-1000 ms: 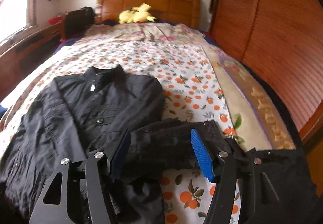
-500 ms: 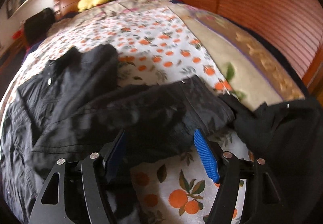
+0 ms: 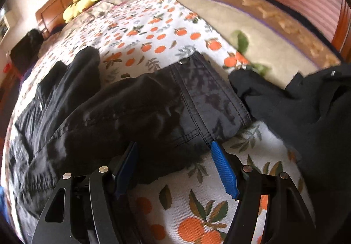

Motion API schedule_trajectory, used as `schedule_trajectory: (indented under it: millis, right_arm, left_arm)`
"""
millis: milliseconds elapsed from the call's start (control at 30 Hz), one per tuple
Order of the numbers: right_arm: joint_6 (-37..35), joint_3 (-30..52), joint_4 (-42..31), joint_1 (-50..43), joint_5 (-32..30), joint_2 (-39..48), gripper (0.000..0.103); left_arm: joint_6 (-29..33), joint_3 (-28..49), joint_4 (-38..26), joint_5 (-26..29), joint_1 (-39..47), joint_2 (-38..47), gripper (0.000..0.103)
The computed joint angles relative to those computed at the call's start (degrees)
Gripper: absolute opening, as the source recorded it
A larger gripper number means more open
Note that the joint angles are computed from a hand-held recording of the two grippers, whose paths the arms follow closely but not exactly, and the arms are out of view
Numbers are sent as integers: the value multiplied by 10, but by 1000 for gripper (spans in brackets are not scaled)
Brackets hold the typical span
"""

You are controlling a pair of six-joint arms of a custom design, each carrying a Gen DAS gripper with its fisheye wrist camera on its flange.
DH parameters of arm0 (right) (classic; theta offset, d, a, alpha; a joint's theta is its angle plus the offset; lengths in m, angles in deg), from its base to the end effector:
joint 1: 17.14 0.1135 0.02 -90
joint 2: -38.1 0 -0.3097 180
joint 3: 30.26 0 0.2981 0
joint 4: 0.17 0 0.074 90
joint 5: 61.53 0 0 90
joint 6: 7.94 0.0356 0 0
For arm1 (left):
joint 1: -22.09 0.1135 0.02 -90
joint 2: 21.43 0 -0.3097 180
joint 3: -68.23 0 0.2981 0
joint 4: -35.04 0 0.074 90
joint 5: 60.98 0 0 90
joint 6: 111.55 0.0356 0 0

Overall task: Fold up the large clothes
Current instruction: 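Grasp the black sleeve cuff with the right tool, lay it across the body, release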

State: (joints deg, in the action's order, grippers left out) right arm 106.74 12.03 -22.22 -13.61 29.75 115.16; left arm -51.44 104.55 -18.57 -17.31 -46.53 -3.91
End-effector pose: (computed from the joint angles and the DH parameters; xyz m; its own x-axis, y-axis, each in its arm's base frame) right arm 0.2551 0.0149 0.1536 -0.7797 0.3701 -0.5051 0.3040 0.9289 0.2115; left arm 0.0560 -0.0724 0.2465 -0.3930 0.0598 -0.9176 0.2660 0.9626 -0.0512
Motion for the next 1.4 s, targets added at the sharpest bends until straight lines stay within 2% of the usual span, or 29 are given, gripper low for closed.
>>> schedule_trajectory:
  millis: [200, 300, 333, 367, 400, 433, 500, 667, 833, 933, 1067, 1333, 1400]
  right_arm:
    - [2, 12, -10, 18, 30, 23, 62]
    - [-2, 19, -18, 30, 64, 42, 43]
    - [-6, 20, -19, 32, 71, 46, 33]
    - [-11, 20, -18, 31, 73, 48, 15]
    - [-22, 15, -10, 22, 44, 46, 10]
    - [-26, 15, -11, 23, 41, 44, 8]
    - [-39, 9, -8, 36, 55, 26, 5]
    - [-57, -20, 4, 74, 74, -90, 4]
    - [-66, -2, -51, 152, 120, -211, 4]
    - [-70, 29, -82, 204, 139, -256, 4]
    - [-62, 63, -110, 302, 189, -303, 4]
    - [-24, 123, -146, 551, 320, -275, 4]
    - [-20, 135, -148, 589, 341, -261, 4]
  left_arm:
    - [1, -1, 2, 0, 0, 1, 101]
    - [3, 0, 2, 3, 3, 4, 101]
    - [3, 1, 2, 3, 4, 4, 101]
    - [4, 0, 3, 3, 3, 3, 101]
    - [1, 0, 3, -2, -1, 5, 101]
    - [-1, 0, 0, -6, -5, 5, 101]
    - [-8, 1, -6, -18, -13, 8, 101]
    - [-30, 3, -25, -32, -25, 12, 101]
    - [-78, 13, -71, -76, -70, 21, 101]
    - [-122, 24, -115, -104, -101, 24, 101]
    - [-231, 44, -201, -163, -176, 53, 101]
    - [-471, 69, -386, -212, -281, 119, 101]
    - [-526, 74, -429, -216, -301, 130, 101]
